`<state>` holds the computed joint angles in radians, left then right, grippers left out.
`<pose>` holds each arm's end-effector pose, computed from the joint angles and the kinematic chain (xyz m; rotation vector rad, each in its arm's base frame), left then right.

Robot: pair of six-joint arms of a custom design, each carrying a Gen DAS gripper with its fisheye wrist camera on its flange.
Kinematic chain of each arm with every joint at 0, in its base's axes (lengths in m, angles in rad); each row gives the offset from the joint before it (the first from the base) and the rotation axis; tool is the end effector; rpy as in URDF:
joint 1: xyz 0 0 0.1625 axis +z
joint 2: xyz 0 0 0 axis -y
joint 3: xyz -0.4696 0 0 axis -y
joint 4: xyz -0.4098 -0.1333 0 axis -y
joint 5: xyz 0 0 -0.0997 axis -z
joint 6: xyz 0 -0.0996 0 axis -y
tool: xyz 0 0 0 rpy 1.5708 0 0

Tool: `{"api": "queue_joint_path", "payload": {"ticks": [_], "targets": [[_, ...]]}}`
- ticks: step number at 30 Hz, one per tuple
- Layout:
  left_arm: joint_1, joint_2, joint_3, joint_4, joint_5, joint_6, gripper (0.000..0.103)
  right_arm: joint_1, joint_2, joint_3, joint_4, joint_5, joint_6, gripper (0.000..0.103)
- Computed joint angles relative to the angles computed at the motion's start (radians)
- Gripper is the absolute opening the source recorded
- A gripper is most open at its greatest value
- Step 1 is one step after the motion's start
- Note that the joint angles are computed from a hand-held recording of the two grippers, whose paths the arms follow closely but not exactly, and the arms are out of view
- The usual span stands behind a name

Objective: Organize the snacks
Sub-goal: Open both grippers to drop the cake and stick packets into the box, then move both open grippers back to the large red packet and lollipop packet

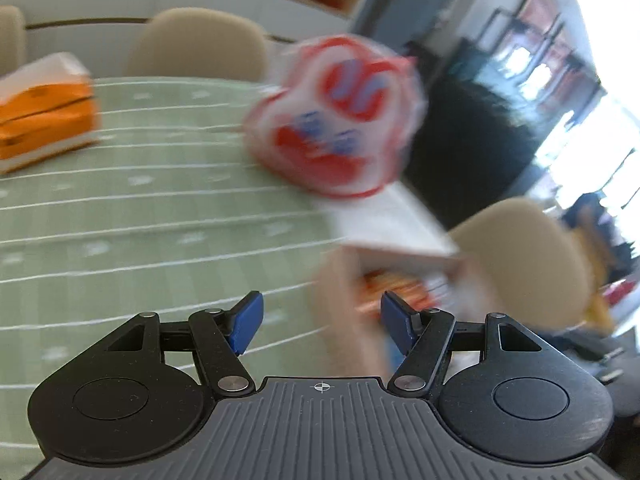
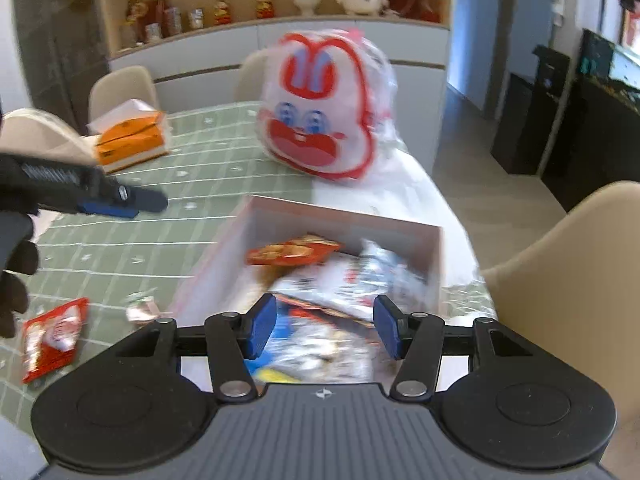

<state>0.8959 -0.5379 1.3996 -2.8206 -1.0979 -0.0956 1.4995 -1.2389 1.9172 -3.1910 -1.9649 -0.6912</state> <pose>-0.3578 -0.7331 0.0477 0.6611 2.6746 -0.7504 0.0517 -0.6104 0.3759 0.4765 -2.2504 0.9116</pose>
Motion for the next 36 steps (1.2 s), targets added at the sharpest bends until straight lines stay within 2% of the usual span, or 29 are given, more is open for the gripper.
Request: {"api": "queue_joint_path", "payload": {"ticks": [2,4,9,13,18,22,26,31,34,36], "targets": [[0.007,-0.041,0.064,0.012,0.068,0.044,0.070,0.027,0.008,0.016,-0.008,0.000,-0.019,0.054],[0.016,-0.084,0.126,0.034,0.098,0.078,0.070,0.058,0.024,0.020,0.013,0.004,-0.028,0.054],[0.044,-0.178,0.261,0.056,0.091,0.105,0.070,0.127,0.115,-0.031,0.118,-0.025,0.024,0.054],[0.057,-0.237,0.352,0.035,0.087,0.134,0.071,0.173,0.226,-0.105,0.152,-0.094,0.062,0.054],[0.072,-0.303,0.439,0.010,0.043,0.152,0.071,0.181,0.358,-0.226,0.206,-0.180,0.198,0.054],[0.087,-0.347,0.482,0.003,-0.017,0.186,0.069,0.173,0.395,-0.250,0.241,-0.234,0.320,0.054],[0.106,-0.368,0.491,0.011,-0.082,0.223,0.068,0.192,0.393,-0.201,0.176,-0.272,0.353,0.049],[0.120,-0.372,0.471,-0.006,-0.147,0.288,0.068,0.211,0.360,-0.074,0.050,-0.310,0.416,0.048],[0.128,-0.347,0.448,-0.032,-0.155,0.326,0.068,0.213,0.344,0.006,-0.021,-0.330,0.478,0.048],[0.134,-0.329,0.432,-0.041,-0.154,0.329,0.068,0.225,0.353,0.049,-0.114,-0.360,0.465,0.048]]}}
